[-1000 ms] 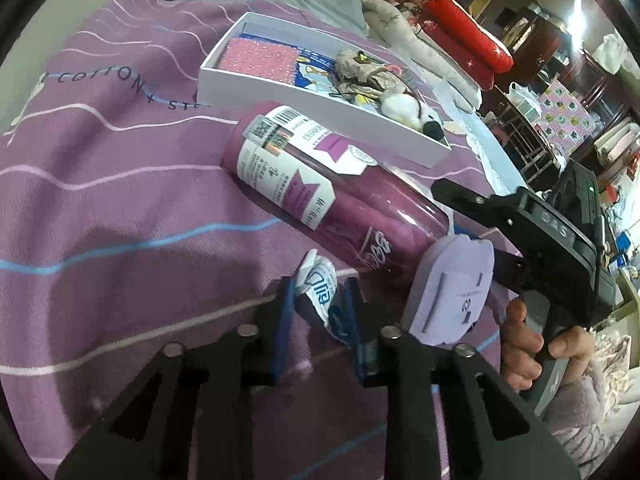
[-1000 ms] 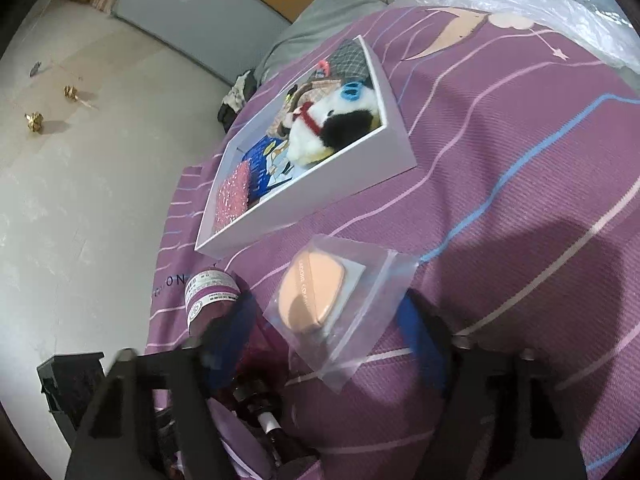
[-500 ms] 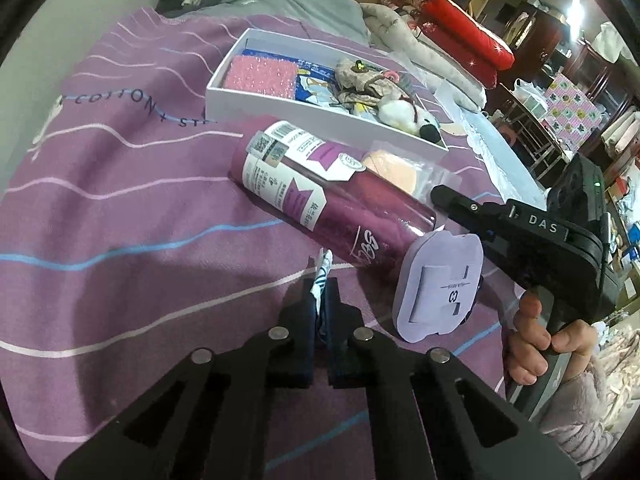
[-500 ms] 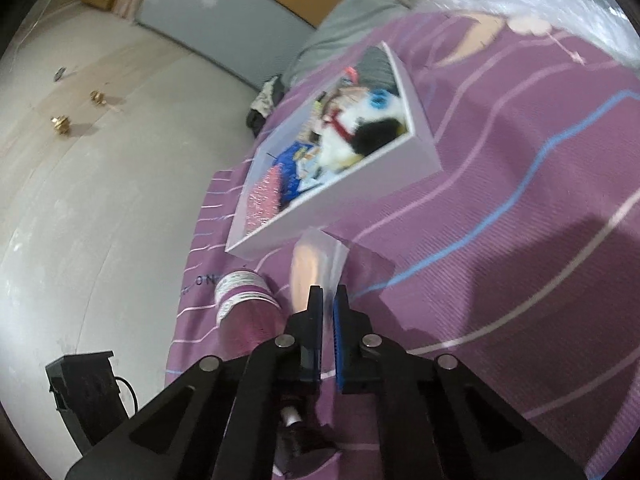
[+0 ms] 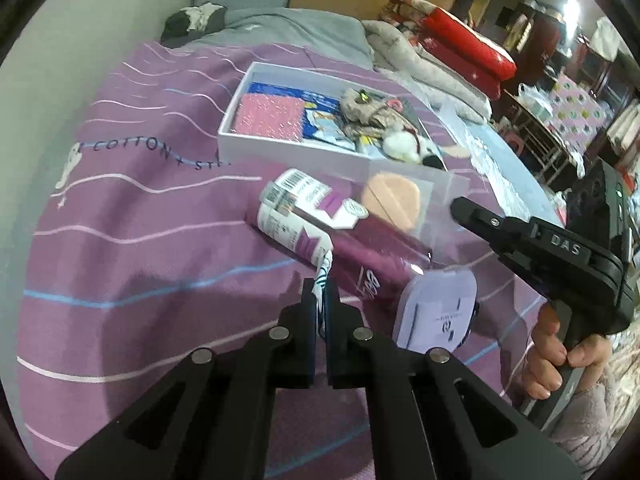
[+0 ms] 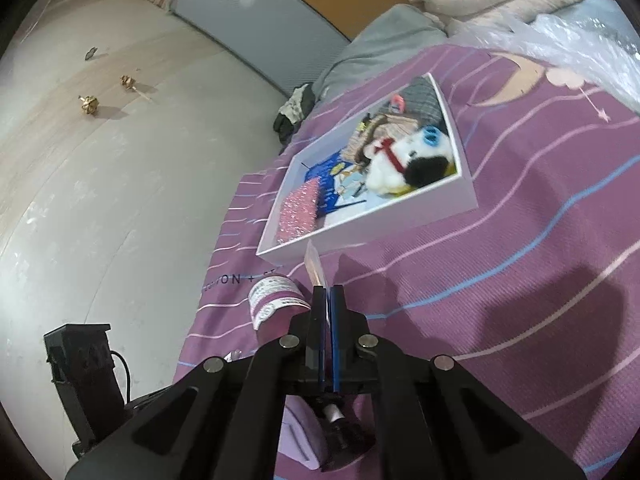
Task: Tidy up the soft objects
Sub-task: 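Carry the clear bag and white tube toward the tray with both grippers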
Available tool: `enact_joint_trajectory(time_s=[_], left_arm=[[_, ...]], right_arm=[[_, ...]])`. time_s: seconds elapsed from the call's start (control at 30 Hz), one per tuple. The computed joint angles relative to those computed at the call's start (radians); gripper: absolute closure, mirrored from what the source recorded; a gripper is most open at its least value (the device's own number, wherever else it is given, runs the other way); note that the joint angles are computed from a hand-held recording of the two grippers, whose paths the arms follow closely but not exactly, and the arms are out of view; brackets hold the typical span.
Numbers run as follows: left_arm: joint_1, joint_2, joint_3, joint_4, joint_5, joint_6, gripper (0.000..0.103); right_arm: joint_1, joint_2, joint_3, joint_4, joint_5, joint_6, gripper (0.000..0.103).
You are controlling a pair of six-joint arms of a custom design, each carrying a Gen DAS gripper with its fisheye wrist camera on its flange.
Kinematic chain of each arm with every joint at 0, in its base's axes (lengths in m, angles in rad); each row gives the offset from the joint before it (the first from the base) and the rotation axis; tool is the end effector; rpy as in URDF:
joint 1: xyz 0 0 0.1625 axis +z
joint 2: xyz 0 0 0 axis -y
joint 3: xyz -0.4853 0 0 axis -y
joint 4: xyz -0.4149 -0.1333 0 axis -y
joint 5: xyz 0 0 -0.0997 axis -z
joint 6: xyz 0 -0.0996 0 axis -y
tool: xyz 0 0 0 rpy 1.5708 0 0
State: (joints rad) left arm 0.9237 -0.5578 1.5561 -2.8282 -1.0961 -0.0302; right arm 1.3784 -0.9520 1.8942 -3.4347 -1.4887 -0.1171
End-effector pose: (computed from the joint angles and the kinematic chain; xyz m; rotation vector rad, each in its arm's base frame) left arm -0.3128 -0.7106 0.0105 0.7458 2.6236 -0.5541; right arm 0.0117 -0.6796 0.2416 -0.0476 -2.7555 1.3691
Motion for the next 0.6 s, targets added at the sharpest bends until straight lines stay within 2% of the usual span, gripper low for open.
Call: enact_joint_trajectory(time_s=[0.27, 0.37, 0.43, 0.5, 0.53, 0.6], left_arm=[[0.019, 0.001, -0.080, 0.028, -0.027, -0.050, 0.098], [0.019, 0.004, -0.091, 0.008, -0.016, -0.057, 0.098], [0.022, 0.003, -0.092, 0.009, -0.028, -0.055, 0.098], [0.025, 0.006, -0.094, 0.028, -0.037, -0.055, 0.098], [0.025, 0.008, -0.094, 0.034, -0.036, -0.054, 0.098], [0.024, 0.010, -0.091, 0.041, -0.034, -0.052, 0.098]], right_arm=[[0.034, -0.019, -0.058, 0.052, -0.030, 0.008, 0.103], [0.056, -0.021, -0.083, 0.088, -0.110, 0.014, 0.102], [0.060, -0.020, -0.090, 0.103, -0.161, 0.052, 0.099], [0.051, -0.023, -0.095, 0.144, -0.186, 0.116, 0.075], [0.039, -0.025, -0.095, 0.174, -0.187, 0.172, 0.057], [0.008, -0.029, -0.082, 0.185, -0.140, 0.235, 0.056]])
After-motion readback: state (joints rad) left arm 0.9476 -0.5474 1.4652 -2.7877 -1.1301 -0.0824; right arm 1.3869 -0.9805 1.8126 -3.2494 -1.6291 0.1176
